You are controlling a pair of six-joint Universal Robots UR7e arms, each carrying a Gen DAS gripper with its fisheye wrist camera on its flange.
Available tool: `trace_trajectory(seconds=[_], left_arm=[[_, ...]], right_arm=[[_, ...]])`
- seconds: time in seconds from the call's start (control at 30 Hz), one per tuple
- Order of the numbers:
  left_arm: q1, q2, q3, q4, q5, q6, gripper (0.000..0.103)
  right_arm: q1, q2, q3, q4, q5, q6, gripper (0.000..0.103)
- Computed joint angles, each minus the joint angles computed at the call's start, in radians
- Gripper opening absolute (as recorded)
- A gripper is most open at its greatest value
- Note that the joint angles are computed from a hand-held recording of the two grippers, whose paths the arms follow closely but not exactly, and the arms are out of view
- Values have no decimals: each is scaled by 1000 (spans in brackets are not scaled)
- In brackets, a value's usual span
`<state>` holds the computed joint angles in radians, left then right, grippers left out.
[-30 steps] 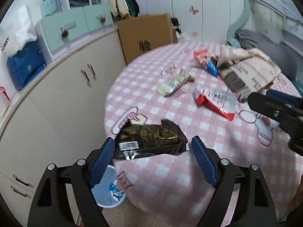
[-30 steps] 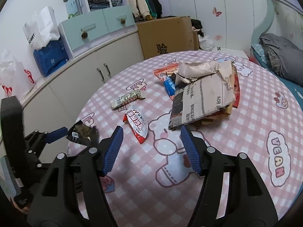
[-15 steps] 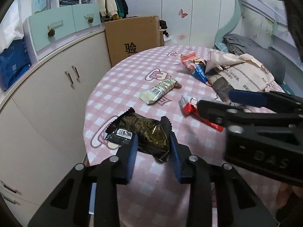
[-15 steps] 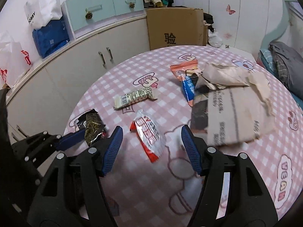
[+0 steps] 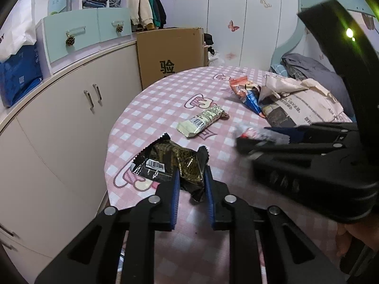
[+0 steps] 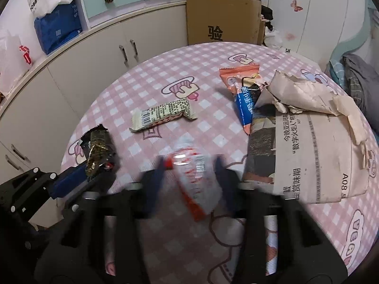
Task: Collect trash
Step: 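Grasp the dark snack wrapper with the left tool while the right tool grasps the red-white snack bag, then carry both items over the wastebasket and open both tools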
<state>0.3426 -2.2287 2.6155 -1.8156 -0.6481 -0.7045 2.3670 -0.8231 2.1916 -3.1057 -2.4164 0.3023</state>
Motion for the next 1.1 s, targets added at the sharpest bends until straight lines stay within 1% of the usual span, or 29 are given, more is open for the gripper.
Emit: trace_trajectory(seconds=[0.13, 0.17, 0.27, 0.37, 0.53, 0.57, 0.67, 0.77, 0.8, 0.87, 0.93, 0.97, 1.0, 1.07, 1.1], left_arm=[[-33, -36, -4, 53, 5, -37, 18], [-44, -46, -6, 72, 8, -48, 18], [-93, -80, -17, 160, 21, -109, 18], [-147, -109, -34, 266, 30, -183, 18], [-253, -166, -72, 492, 37, -351, 18], [-283, -181, -86, 563, 39, -407, 18], [-342, -216, -121, 717, 32, -529, 18], [-411, -247, -167, 916, 21, -684, 18], [-443, -255, -186, 1008, 12, -758, 18], [-483, -266, -214, 1134, -7, -858, 18], [-531, -283, -244, 1275, -44, -975, 18], [-557, -292, -260, 1354, -72, -1034, 18], [-576, -301, -271, 1404, -93, -1071, 18], [-640, -333, -298, 1542, -162, -1179, 18], [-692, -355, -308, 1611, -214, -1232, 18]], right_arm=[[4, -8, 14, -23, 5, -5, 24], [8, -8, 19, -46, 8, -15, 24], [23, -14, 35, -83, 11, -22, 23], [36, -27, 47, -98, 23, -14, 22], [77, -36, 49, -104, 34, 1, 22], [86, -35, 47, -106, 36, 4, 22], [115, -26, 29, -109, 43, 5, 22], [142, -1, 2, -128, 70, -5, 22], [150, 9, -7, -136, 79, -7, 22], [164, 32, -29, -144, 89, -11, 22], [177, 64, -56, -157, 106, -22, 22], [181, 84, -75, -156, 126, -28, 22], [181, 98, -85, -166, 141, -34, 22], [186, 142, -123, -165, 173, -43, 22], [188, 165, -140, -171, 188, -48, 22]])
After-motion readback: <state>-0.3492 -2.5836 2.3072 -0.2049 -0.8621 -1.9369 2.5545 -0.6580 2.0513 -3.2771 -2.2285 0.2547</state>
